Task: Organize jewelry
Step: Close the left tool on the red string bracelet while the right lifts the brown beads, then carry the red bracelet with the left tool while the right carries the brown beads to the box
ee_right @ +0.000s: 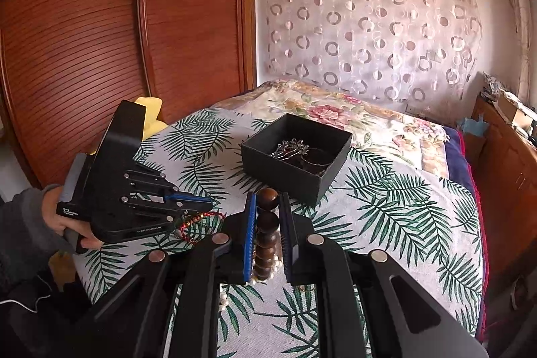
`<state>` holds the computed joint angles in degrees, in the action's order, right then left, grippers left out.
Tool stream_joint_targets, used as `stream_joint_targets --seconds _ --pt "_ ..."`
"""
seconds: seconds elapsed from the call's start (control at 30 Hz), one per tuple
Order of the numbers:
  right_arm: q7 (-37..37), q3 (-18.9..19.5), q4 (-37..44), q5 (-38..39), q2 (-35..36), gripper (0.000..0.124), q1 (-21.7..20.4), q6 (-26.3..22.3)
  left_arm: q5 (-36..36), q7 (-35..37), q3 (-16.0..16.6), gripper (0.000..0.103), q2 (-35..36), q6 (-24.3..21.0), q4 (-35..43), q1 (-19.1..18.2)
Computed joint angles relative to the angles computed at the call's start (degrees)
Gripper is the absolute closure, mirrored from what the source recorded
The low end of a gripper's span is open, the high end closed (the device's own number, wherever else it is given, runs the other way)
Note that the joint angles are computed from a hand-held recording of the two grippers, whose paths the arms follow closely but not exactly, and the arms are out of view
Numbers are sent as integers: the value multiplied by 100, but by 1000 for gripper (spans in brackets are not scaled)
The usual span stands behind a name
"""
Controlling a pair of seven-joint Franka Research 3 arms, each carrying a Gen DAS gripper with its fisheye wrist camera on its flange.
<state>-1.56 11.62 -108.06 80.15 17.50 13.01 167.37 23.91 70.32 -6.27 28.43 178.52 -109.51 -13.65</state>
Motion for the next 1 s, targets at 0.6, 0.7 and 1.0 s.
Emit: stream_joint_targets --seconds 0.6,0.7,1.0 --pt "23 33 16 -50 -4 109 -53 5 -224 277 -84 101 62 66 91 78" --pt "-24 21 46 3 -10 109 -48 3 -186 95 71 101 -104 363 -60 -37" --pt "147 -5 392 -217 186 109 -31 59 -182 -177 373 101 -306 763 -65 -283"
